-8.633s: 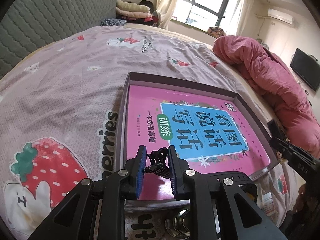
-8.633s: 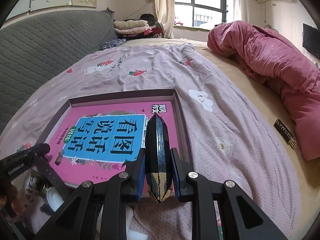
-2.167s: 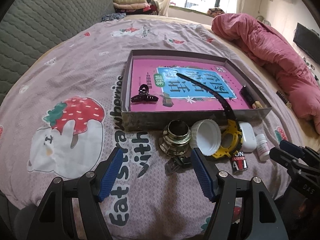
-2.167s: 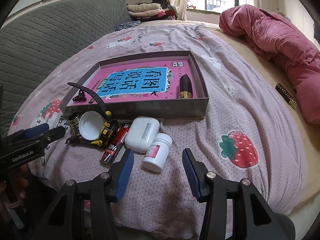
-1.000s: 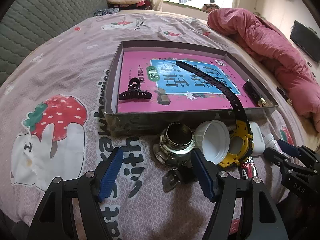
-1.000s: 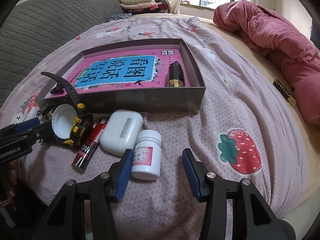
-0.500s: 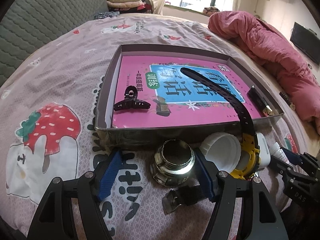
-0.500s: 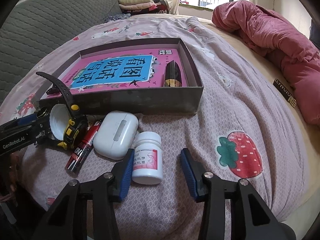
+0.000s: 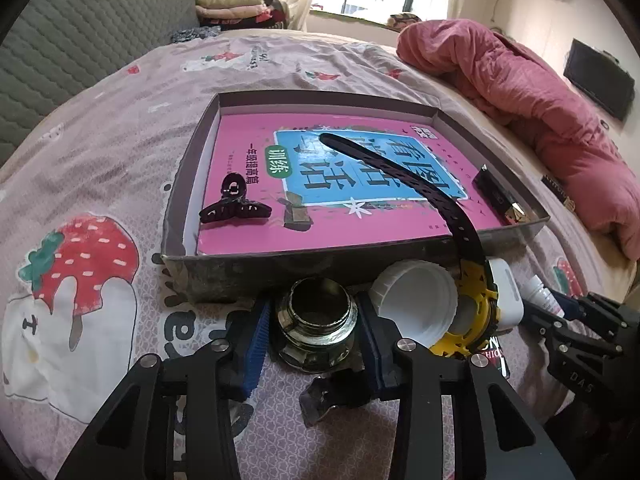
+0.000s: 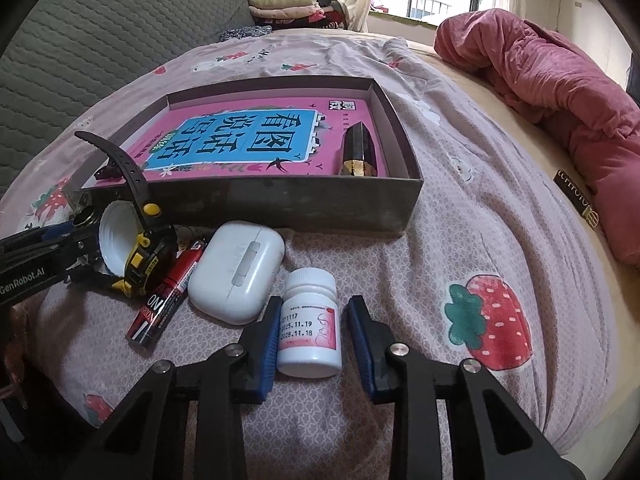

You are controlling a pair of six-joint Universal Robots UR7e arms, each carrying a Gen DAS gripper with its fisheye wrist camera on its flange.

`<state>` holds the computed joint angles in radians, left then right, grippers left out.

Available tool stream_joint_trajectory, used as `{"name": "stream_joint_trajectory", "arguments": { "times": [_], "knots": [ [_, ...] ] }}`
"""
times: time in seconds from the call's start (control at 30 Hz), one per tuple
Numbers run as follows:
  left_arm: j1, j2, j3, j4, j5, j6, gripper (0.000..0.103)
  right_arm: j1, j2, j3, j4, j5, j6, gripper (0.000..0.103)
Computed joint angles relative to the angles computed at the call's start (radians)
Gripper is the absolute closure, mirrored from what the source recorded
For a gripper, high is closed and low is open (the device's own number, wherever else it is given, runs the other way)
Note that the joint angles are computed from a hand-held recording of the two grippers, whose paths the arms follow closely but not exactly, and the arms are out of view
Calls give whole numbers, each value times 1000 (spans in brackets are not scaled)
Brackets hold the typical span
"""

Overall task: Organize rigid objects
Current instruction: 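Lower the left gripper around the chrome pipe fitting while the right gripper approaches the white pill bottle, then close the left gripper on the chrome fitting while the right gripper grips the pill bottle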

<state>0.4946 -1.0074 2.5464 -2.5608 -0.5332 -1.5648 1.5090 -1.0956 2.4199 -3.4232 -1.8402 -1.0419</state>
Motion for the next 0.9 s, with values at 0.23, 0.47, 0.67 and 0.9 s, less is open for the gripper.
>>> {"name": "stream_joint_trajectory", "arguments": {
  "times": [0.23,0.47,0.67,0.9],
  "knots": [
    [-7,-1,7,-25,0,9,66,4,2,5,-11,1,-23,76],
    [-17,-23,16,-12,-2,-18,66,-1,-18,8,16,15,-16,76],
    [-32,-38,16,43,-2,-59,66,-9,-42,6,46,34,2,76],
    [-66,-73,21,142,0,-141,66,-12,-67,11,56,56,2,76]
  ]
}}
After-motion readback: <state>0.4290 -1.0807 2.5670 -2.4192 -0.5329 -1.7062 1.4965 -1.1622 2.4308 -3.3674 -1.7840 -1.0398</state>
